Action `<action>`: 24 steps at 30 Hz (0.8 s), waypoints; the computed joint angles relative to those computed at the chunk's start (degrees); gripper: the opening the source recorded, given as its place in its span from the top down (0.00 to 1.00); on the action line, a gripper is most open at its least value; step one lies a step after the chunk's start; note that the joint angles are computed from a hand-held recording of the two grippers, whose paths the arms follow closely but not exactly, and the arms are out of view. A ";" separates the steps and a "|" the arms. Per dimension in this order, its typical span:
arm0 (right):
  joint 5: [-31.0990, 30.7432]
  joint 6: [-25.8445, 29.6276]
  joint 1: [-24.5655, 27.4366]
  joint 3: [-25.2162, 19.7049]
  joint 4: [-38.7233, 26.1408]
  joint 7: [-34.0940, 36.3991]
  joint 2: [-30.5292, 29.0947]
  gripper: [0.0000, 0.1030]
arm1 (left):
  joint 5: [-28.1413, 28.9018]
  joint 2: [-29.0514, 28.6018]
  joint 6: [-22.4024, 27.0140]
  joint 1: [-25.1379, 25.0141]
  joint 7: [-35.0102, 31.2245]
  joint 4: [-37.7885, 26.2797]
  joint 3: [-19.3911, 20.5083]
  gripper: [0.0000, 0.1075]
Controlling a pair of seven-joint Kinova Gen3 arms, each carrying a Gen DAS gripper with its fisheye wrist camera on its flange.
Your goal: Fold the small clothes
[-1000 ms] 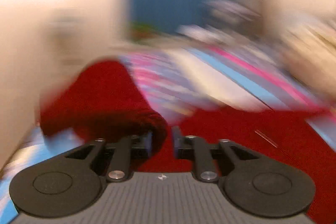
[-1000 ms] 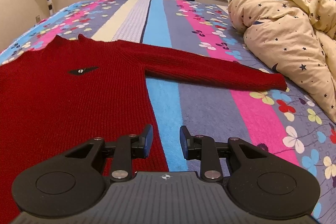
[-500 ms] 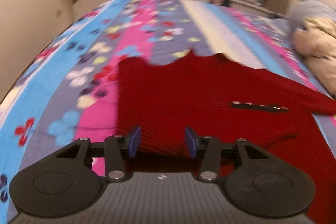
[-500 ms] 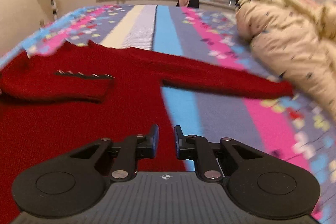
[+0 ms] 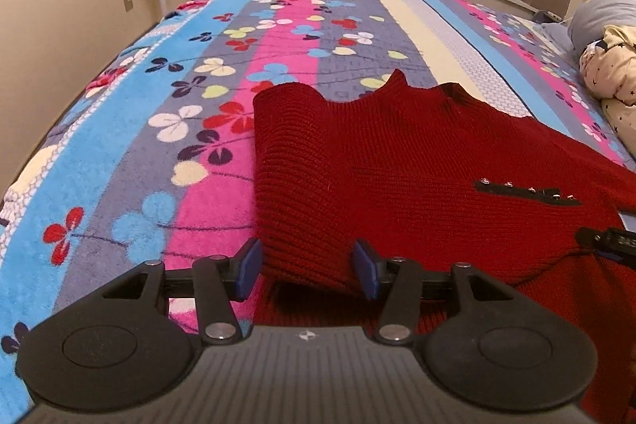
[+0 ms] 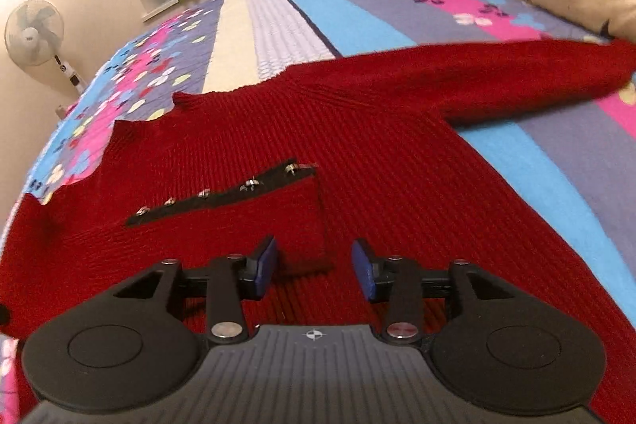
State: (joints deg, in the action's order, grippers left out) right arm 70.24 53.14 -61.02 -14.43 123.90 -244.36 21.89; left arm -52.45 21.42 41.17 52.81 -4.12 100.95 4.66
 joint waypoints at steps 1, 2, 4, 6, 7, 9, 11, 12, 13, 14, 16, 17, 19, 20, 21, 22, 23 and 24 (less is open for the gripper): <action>-1.02 1.54 0.11 -0.13 -1.52 2.06 0.97 0.83 | 0.22 -0.02 -0.09 -0.18 -0.21 -0.05 0.09 0.47; -1.89 3.10 -0.29 0.35 -2.82 3.96 1.76 0.89 | 0.41 -0.03 -0.18 -0.36 -0.49 -0.12 0.15 0.47; -0.91 5.53 -0.78 0.59 -3.55 5.06 2.03 0.98 | 0.70 -0.06 -0.40 -0.55 -0.86 -0.21 0.16 0.47; 1.26 8.63 -0.36 -0.42 -3.63 5.31 1.45 0.99 | 1.09 -0.15 -0.82 -0.82 -1.28 -0.19 0.16 0.47; 2.60 10.96 -0.51 -0.89 -3.56 5.29 1.00 0.99 | 1.20 -0.15 -0.95 -0.85 -1.35 -0.23 0.10 0.47; 4.81 15.30 -1.23 -0.96 -3.20 4.87 -0.13 0.99 | 1.38 -0.30 -1.49 -0.95 -1.41 -0.13 0.00 0.47; 5.72 19.92 -1.94 -0.61 -3.00 2.60 -1.04 0.99 | 1.68 -0.36 -1.98 -1.08 -1.56 -0.11 -0.06 0.47; 5.53 21.32 -3.13 1.13 -2.68 1.83 -1.77 0.99 | 1.85 -0.25 -1.83 -1.03 -1.71 -0.27 -0.09 0.47; 5.24 21.79 -3.26 2.09 -2.38 1.99 -2.35 0.99 | 1.95 -0.15 -1.80 -1.02 -1.89 -0.35 -0.14 0.47; 4.02 21.32 -2.33 2.61 -2.43 3.08 -2.81 0.99 | 2.11 -0.02 -1.83 -1.04 -2.13 -0.45 -0.13 0.47; -0.46 17.59 2.32 1.81 -2.74 4.83 -3.67 0.98 | 2.74 0.18 -1.87 -1.17 -2.92 -0.69 -0.05 0.47; -2.79 15.43 4.98 0.76 -2.85 5.69 -3.85 0.97 | 2.89 0.24 -1.92 -1.10 -3.10 -0.73 -0.13 0.47; -6.31 13.89 7.16 -0.07 -3.22 8.39 -3.38 0.94 | 2.99 0.37 -1.99 -0.87 -3.08 -0.82 -0.42 0.47; -6.68 14.52 6.66 -0.21 -2.87 8.36 -2.90 0.94 | 3.00 0.42 -1.96 -0.76 -3.01 -0.86 -0.56 0.47; -6.11 15.63 5.10 -0.07 -2.44 7.40 -2.25 0.94 | 2.98 0.55 -1.95 -0.65 -2.92 -0.92 -0.69 0.47; -5.02 15.81 3.85 0.15 -1.57 5.52 -1.88 0.93 | 3.04 0.74 -1.81 -0.55 -2.96 -1.08 -0.74 0.47; -3.38 15.06 3.53 -0.27 -0.27 3.19 -1.97 0.93 | 3.17 1.03 -1.65 -0.51 -3.24 -1.31 -0.71 0.47; -1.35 13.37 3.02 0.14 1.21 0.86 -2.26 0.93 | 3.31 1.30 -1.58 -0.47 -3.67 -1.48 -0.65 0.47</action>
State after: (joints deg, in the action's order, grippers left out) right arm 68.89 66.51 -58.01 -14.29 125.10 -243.50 19.63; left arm -49.14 22.72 39.59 52.34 -7.79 99.47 4.01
